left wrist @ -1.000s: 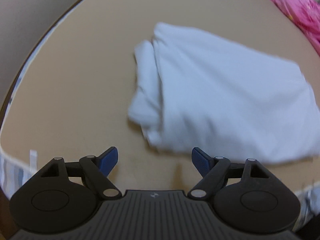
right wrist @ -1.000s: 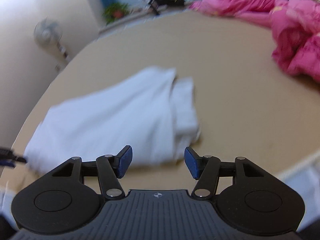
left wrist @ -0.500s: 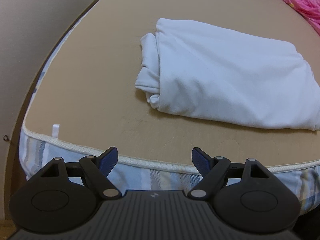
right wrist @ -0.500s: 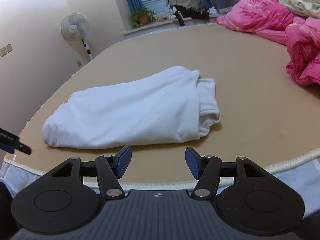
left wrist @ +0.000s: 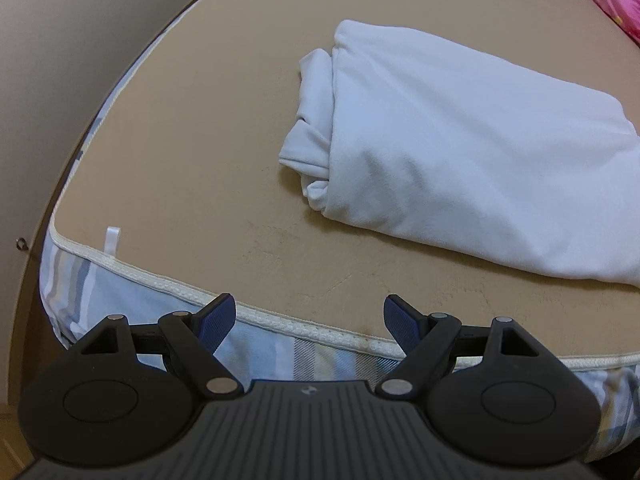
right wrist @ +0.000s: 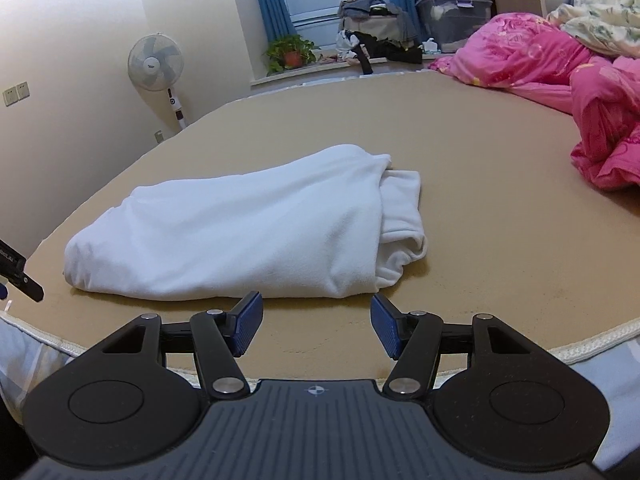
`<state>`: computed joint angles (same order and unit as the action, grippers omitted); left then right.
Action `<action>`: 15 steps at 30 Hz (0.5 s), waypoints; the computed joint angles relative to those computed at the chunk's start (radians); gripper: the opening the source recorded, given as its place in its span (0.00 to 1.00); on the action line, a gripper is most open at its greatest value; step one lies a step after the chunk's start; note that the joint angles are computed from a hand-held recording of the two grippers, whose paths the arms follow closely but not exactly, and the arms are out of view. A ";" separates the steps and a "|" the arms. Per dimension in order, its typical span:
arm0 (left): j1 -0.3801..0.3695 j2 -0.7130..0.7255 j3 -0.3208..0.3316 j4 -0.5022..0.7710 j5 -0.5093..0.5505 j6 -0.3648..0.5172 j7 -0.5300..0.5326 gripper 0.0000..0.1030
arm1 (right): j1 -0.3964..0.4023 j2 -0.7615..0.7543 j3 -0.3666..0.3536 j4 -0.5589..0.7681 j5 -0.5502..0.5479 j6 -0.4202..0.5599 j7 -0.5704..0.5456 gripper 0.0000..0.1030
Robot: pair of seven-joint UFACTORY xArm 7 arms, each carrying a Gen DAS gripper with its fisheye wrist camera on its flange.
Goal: Fold small clothes
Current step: 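Lay the folded hem down and open both grippers, then press the folded shirt edge flat with the right gripper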
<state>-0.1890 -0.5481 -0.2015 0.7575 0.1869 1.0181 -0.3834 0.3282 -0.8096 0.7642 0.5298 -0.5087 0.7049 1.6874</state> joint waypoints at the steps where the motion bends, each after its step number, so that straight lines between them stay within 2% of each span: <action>1: 0.001 0.004 0.000 0.000 0.001 -0.003 -0.001 0.83 | 0.000 0.001 0.001 0.001 0.001 0.005 0.001 0.60; 6: 0.008 0.009 0.002 -0.014 0.027 -0.036 0.005 0.83 | 0.018 -0.030 -0.006 -0.012 0.008 0.036 0.015 0.58; 10: 0.010 0.007 0.018 -0.041 0.041 -0.089 0.053 0.83 | 0.052 -0.075 -0.050 -0.050 0.043 0.016 0.020 0.55; 13: 0.015 0.024 0.031 -0.056 0.042 -0.138 0.087 0.83 | 0.061 -0.064 -0.098 -0.071 0.067 -0.007 -0.021 0.48; 15: 0.016 0.051 0.044 -0.055 0.024 -0.173 0.108 0.83 | 0.058 -0.062 -0.132 -0.089 0.074 -0.030 -0.052 0.48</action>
<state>-0.1726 -0.4976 -0.1575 0.7026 0.2110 0.8447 -0.2757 0.3863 -0.8714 0.6320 0.4410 -0.4352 0.6750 1.6350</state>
